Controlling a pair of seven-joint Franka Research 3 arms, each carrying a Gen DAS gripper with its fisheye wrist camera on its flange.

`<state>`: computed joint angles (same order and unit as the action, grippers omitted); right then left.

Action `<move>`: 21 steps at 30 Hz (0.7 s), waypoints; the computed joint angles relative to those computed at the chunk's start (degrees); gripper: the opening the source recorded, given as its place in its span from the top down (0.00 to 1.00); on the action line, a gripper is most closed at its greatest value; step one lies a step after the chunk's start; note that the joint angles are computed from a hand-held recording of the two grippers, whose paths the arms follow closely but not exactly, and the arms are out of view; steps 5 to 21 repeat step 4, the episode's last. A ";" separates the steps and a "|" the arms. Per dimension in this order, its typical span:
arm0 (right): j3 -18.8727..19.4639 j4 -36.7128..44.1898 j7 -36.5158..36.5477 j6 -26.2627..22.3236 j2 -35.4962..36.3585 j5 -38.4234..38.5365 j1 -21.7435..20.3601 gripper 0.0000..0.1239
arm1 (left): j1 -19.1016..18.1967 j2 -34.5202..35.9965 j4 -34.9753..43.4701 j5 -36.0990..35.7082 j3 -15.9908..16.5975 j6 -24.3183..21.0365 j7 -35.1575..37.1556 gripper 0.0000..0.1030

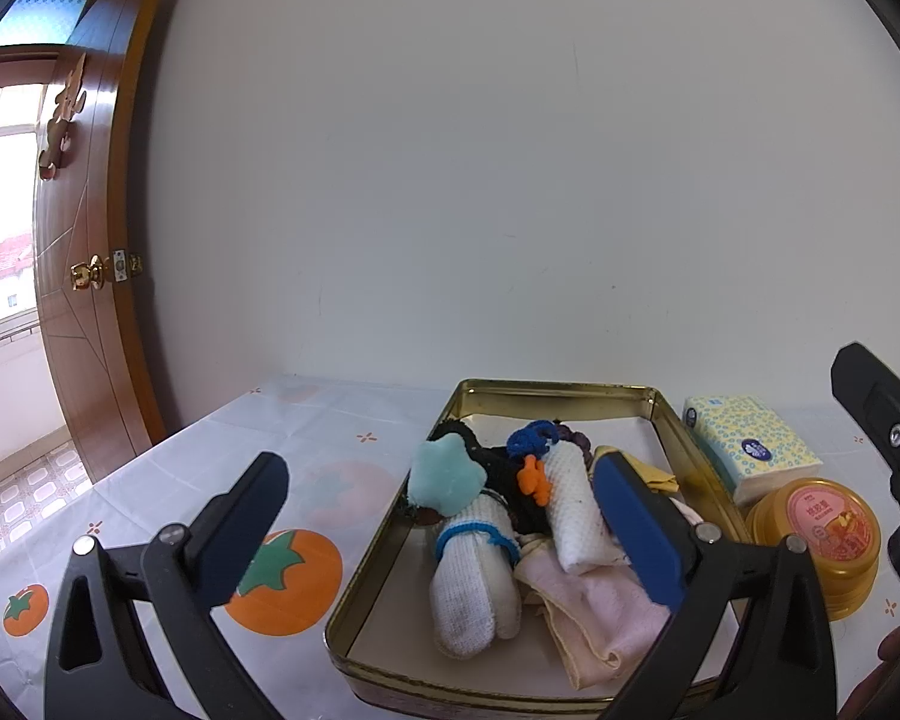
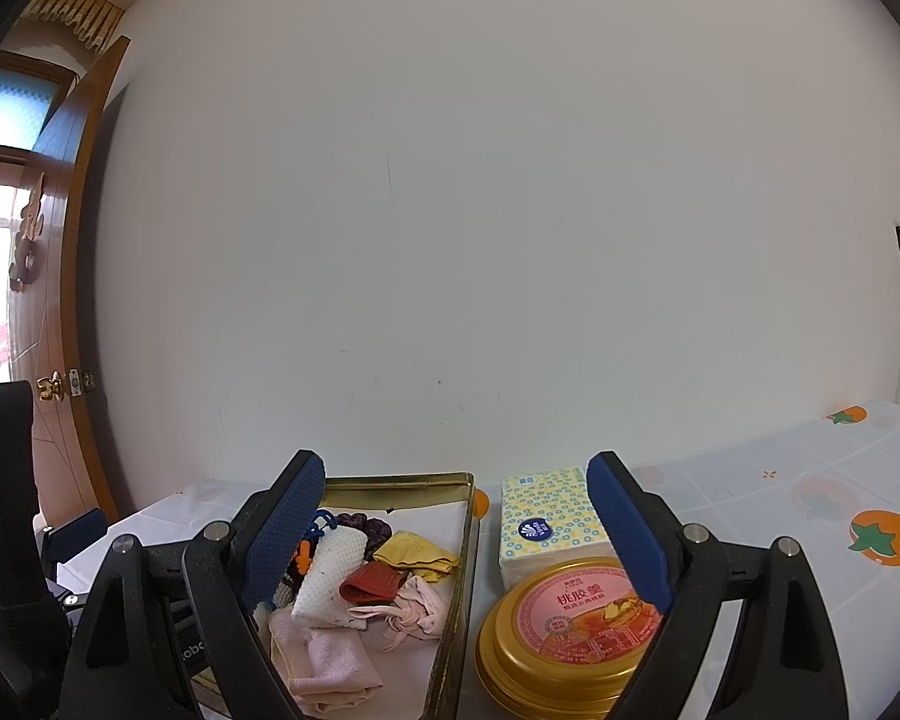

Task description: Organize soft objects

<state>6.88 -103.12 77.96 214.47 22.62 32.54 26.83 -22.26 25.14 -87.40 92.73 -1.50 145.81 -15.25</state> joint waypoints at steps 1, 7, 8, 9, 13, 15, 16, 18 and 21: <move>-0.04 0.18 -0.06 -0.14 0.09 0.03 0.03 0.26 | 0.03 0.03 0.04 -0.01 0.01 0.07 0.03 0.00; -0.07 0.12 -0.08 -0.25 0.03 0.04 0.02 0.26 | 0.07 0.12 0.15 -0.37 -0.01 0.05 0.23 0.00; -0.07 0.12 -0.08 -0.25 0.03 0.04 0.02 0.26 | 0.07 0.12 0.15 -0.37 -0.01 0.05 0.23 0.00; -0.07 0.12 -0.08 -0.25 0.03 0.04 0.02 0.26 | 0.07 0.12 0.15 -0.37 -0.01 0.05 0.23 0.00; -0.07 0.12 -0.08 -0.25 0.03 0.04 0.02 0.26 | 0.07 0.12 0.15 -0.37 -0.01 0.05 0.23 0.00; -0.07 0.12 -0.08 -0.25 0.03 0.04 0.02 0.26 | 0.07 0.12 0.15 -0.37 -0.01 0.05 0.23 0.00; -0.07 0.12 -0.08 -0.25 0.03 0.04 0.02 0.26 | 0.07 0.12 0.15 -0.37 -0.01 0.05 0.23 0.00; -0.07 0.12 -0.08 -0.25 0.03 0.04 0.02 0.26 | 0.07 0.12 0.15 -0.37 -0.01 0.05 0.23 0.00; -0.07 0.12 -0.08 -0.25 0.03 0.04 0.02 0.26 | 0.07 0.12 0.15 -0.37 -0.01 0.05 0.23 0.00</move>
